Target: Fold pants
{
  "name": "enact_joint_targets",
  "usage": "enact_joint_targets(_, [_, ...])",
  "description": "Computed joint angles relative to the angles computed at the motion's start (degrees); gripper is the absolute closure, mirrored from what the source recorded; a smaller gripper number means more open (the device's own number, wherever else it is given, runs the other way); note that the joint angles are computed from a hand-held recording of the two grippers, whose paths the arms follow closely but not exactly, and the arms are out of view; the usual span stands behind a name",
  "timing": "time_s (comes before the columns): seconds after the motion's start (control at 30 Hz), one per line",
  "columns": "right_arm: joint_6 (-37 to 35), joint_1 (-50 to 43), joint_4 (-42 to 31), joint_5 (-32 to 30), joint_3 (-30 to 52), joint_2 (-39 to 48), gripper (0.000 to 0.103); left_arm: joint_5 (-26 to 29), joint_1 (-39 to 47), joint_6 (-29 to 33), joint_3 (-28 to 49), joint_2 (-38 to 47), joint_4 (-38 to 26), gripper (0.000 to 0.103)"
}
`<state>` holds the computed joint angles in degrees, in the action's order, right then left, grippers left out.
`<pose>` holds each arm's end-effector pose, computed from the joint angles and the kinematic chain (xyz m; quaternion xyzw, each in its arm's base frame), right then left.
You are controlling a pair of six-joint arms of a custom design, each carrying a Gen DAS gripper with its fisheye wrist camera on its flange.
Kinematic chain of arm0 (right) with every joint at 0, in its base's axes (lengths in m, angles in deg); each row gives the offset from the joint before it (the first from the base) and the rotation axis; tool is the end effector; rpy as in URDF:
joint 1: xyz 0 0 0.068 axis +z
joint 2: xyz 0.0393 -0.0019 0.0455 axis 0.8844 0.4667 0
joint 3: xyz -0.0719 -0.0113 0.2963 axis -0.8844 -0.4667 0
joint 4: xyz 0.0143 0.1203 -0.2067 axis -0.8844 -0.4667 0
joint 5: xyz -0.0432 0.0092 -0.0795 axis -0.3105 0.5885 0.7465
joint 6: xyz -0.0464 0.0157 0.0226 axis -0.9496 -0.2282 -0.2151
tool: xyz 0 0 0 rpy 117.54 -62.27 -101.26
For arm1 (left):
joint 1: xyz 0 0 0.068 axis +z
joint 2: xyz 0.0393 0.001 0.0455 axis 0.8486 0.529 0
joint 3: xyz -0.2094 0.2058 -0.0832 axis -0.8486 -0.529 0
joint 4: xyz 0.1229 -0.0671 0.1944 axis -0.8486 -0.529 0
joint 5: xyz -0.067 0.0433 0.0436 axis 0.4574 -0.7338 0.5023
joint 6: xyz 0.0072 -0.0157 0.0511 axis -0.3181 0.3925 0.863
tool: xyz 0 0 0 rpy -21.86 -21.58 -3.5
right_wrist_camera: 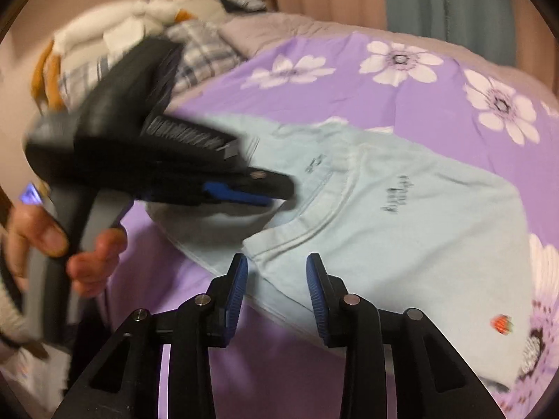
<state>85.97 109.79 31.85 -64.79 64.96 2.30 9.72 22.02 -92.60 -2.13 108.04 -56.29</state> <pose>0.1548 0.1636 0.1513 -0.1915 0.8984 0.1783 0.3527 0.1930 -0.1507 0.1506 -0.0147 0.9228 -0.3185 0.2161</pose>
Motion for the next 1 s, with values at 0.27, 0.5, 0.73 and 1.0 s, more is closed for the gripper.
enact_joint_targets(0.27, [0.7, -19.2, -7.7, -5.0, -4.8, -12.3, 0.068, -3.9, -13.2, 0.9, 4.5, 3.9, 2.4, 0.082])
enact_joint_targets(0.5, [-1.9, -18.6, -13.2, -2.7, 1.3, -4.6, 0.081, -16.4, -15.7, -3.1, 2.5, 9.2, 1.2, 0.101])
enact_joint_targets(0.73, [-8.5, -12.4, -12.7, -5.4, 11.7, 4.6, 0.082, -15.1, -16.2, -4.0, -1.2, 9.3, 6.9, 0.101])
enact_joint_targets(1.0, [-11.8, -13.9, -20.4, -9.1, 30.8, 21.4, 0.087, -13.6, -16.3, -5.3, -2.2, 8.2, 7.5, 0.101])
